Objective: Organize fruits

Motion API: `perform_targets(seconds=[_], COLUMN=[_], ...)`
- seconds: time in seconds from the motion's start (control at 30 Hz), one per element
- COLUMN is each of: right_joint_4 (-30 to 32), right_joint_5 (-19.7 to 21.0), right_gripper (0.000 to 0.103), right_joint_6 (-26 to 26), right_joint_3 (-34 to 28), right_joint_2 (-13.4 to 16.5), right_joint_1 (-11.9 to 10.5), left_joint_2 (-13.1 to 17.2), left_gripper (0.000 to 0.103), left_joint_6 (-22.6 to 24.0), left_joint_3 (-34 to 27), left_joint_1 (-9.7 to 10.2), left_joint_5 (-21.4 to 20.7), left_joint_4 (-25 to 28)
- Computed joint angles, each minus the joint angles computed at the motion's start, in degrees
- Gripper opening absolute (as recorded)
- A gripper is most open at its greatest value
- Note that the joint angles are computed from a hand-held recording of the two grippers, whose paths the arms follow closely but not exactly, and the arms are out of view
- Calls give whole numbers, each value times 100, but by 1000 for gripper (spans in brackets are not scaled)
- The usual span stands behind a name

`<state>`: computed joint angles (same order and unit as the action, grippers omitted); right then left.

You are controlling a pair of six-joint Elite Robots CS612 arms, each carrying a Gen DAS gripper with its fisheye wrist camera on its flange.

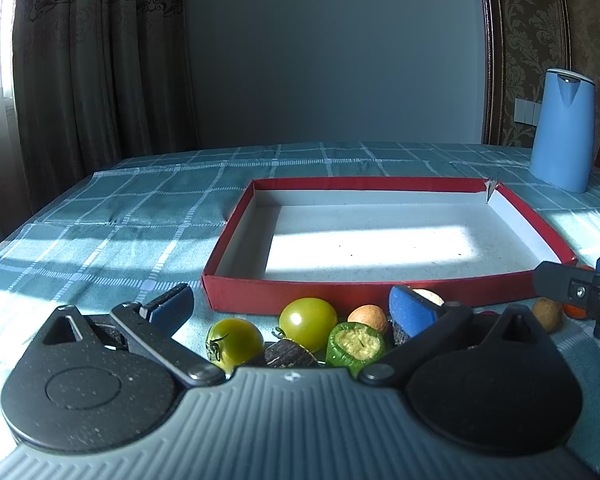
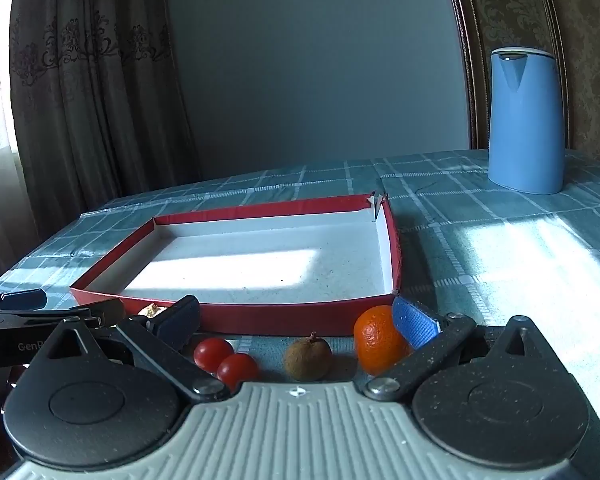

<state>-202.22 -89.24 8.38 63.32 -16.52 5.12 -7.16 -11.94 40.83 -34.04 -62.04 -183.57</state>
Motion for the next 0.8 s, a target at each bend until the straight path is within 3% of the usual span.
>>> perform_targets(seconds=[0.3,0.4,0.57,0.7,0.8], right_joint_4=[-107,-129,-97,-101,-91], right_joint_5=[86,124,52,1,-16], right_gripper=[103,103,103,103,103], right_joint_6=[580,695,556,488,432], right_joint_3=[29,37,24,16,15], right_joint_2=[-9,-11,-7,4,5], right_joint_1=[-65,-82,-54,-37,-29], left_joint_2=[38,104,208,80,81], left_gripper=[103,103,103,103,103], left_joint_6=[19,221,392,284,341], left_joint_3=[-64,-121,-247,-127,-97], left_joint_1=[-4,-11,-13,16,8], left_joint_5=[68,102,215,-52,-68], left_joint_4=[-19,-286,-613,-109,-203])
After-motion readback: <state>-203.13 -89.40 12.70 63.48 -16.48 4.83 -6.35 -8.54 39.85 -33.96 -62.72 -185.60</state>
